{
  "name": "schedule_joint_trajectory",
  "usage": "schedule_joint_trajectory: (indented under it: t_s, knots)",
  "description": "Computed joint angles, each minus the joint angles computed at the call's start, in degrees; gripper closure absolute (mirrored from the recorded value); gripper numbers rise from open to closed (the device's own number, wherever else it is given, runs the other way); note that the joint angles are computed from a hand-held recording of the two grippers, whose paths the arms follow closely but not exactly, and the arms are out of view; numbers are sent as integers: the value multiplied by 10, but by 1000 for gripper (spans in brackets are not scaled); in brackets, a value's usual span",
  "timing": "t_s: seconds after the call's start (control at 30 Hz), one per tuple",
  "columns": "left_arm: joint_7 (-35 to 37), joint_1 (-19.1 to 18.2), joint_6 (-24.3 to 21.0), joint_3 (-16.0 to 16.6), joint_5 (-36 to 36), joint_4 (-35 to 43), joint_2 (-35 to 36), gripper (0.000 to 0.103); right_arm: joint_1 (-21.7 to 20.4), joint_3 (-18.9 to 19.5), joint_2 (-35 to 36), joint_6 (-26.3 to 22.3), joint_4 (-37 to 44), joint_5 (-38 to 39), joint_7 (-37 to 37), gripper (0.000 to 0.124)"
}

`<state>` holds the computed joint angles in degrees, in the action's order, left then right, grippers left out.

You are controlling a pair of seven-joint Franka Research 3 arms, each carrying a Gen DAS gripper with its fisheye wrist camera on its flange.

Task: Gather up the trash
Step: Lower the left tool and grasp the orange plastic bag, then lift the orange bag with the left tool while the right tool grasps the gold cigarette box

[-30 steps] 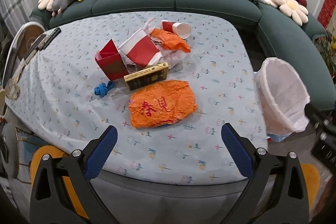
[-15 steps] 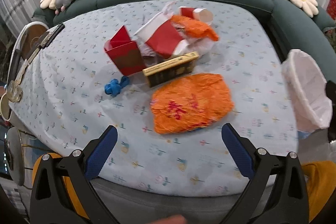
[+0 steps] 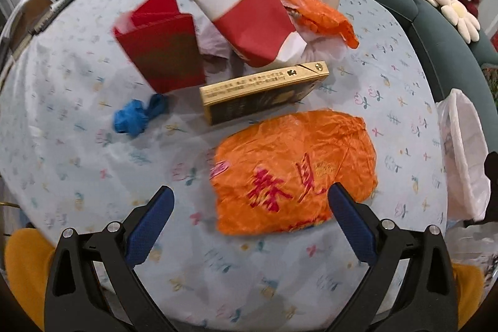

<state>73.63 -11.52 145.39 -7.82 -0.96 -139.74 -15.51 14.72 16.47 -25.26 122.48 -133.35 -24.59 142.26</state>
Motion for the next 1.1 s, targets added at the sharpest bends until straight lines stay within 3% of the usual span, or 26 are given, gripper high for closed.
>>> schedule_joint_trajectory:
  t_s: [0.07, 0.13, 0.2, 0.27, 0.3, 0.43, 0.73, 1.1]
  knots:
    - [9, -6, -3, 5, -21, 10, 15, 17, -1, 0, 10, 2, 7, -3, 0, 28]
    - [35, -12, -20, 13, -57, 21, 30, 40, -1, -1, 22, 6, 15, -5, 1, 28]
    - [45, -10, -26, 13, -78, 25, 36, 42, 2, -3, 32, 11, 21, -5, 1, 28]
    - [51, -8, -20, 11, -90, 21, 30, 53, 6, -4, 48, 18, 30, -7, 0, 28]
    - [59, -8, -25, 13, -98, 22, 29, 64, 9, -7, 55, 22, 34, -5, -4, 28]
    - [77, -5, -37, 14, -114, 25, 18, 81, 22, -17, 76, 40, 51, 4, -19, 32]
    - [108, 2, -64, 38, -140, 15, -57, 83, 36, -22, 92, 50, 82, 12, -28, 35]
    - [58, 48, -61, 49, -55, -2, -117, 83, 58, -18, 128, 64, 122, 42, -29, 46]
